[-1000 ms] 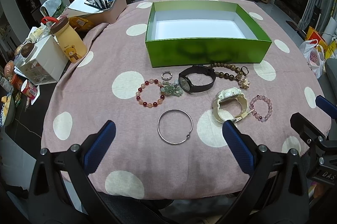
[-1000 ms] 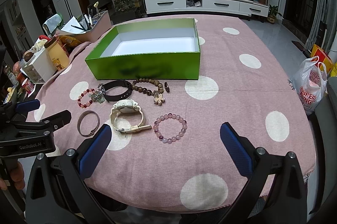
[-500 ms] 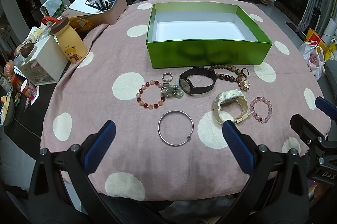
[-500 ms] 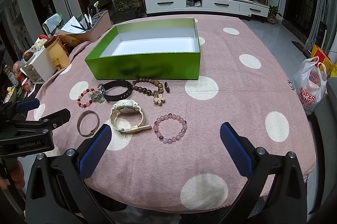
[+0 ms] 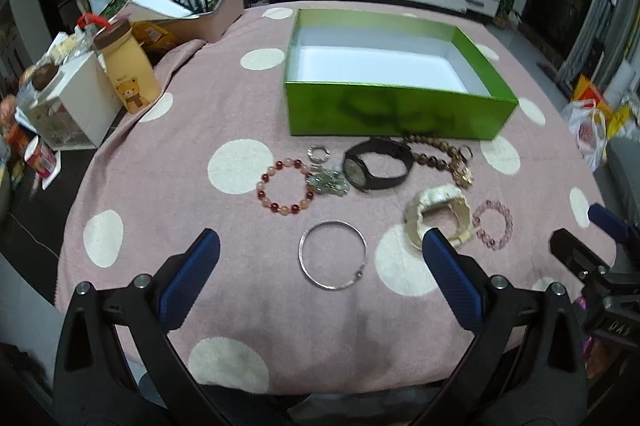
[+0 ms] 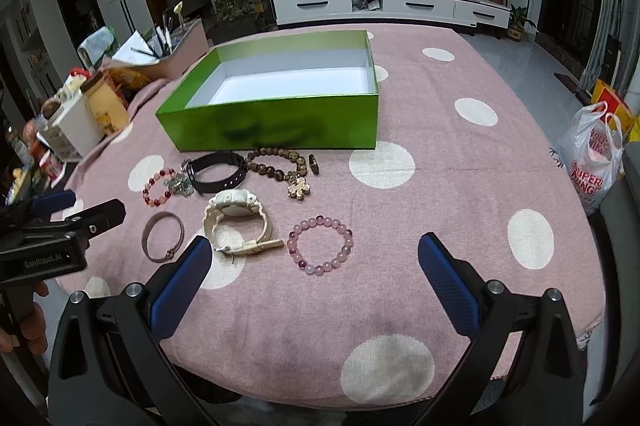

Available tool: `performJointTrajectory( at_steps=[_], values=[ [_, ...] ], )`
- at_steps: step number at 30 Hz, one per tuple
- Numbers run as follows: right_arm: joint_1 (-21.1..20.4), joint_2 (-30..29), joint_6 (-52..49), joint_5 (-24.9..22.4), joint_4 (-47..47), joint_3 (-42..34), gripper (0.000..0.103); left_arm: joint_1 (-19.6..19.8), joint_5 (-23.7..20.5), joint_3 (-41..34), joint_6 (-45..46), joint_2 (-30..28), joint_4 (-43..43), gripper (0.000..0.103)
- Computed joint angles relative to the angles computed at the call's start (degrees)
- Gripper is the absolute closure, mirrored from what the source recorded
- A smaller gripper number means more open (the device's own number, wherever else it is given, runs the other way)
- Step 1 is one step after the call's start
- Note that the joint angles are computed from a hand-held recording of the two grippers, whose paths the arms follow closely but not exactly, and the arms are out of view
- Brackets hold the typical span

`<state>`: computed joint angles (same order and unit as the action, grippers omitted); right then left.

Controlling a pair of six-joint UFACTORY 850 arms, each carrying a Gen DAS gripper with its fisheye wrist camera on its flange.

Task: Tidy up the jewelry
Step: 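Close the left gripper on the silver bangle while the right gripper grasps the white watch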

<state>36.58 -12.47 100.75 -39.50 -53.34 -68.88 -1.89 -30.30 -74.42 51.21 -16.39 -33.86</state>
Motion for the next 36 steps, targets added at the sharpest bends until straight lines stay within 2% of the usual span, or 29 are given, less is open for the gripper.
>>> performJointTrajectory(
  at_steps=[10, 14, 16, 18, 22, 27, 32, 36],
  values=[
    [-2.4, 0.7, 3.8, 8.3, -1.7, 3.4, 0.002, 2.7, 2.5, -0.9, -1.7, -3.2, 2.0, 0.002],
    [-3.0, -0.9, 1.0, 11.9, -0.1, 2.5, 0.017, 1.8, 3.1, 0.3, -1.3, -3.6, 4.3, 0.005],
    [-3.5, -1.9, -1.1, 13.8, 1.5, 2.0, 0.025, 1.2, 3.7, 0.7, -1.8, -4.0, 5.6, 0.016],
    [-3.7, -2.9, -2.4, 15.2, 1.8, 1.3, 0.037, 0.7, 3.4, 0.3, -3.5, -5.0, 7.3, 0.027],
    [-3.9, -4.8, -5.0, 15.3, 1.4, -0.7, 0.046, 0.1, 3.0, -0.7, -5.6, -6.7, 9.5, 0.043],
    [-4.3, -8.1, -9.3, 13.8, 0.2, -4.2, 0.055, -0.6, 3.7, -1.1, -4.5, -7.5, 9.2, 0.05],
    [-4.7, -11.4, -17.3, 12.7, 4.2, -7.6, 0.067, -1.1, 4.3, -1.0, -0.6, -7.7, 6.6, 0.053],
    [-4.5, -12.7, -19.2, 11.4, 4.0, -8.7, 0.079, -0.9, 2.4, -1.6, 3.6, -8.1, 3.1, 0.066]
  ],
)
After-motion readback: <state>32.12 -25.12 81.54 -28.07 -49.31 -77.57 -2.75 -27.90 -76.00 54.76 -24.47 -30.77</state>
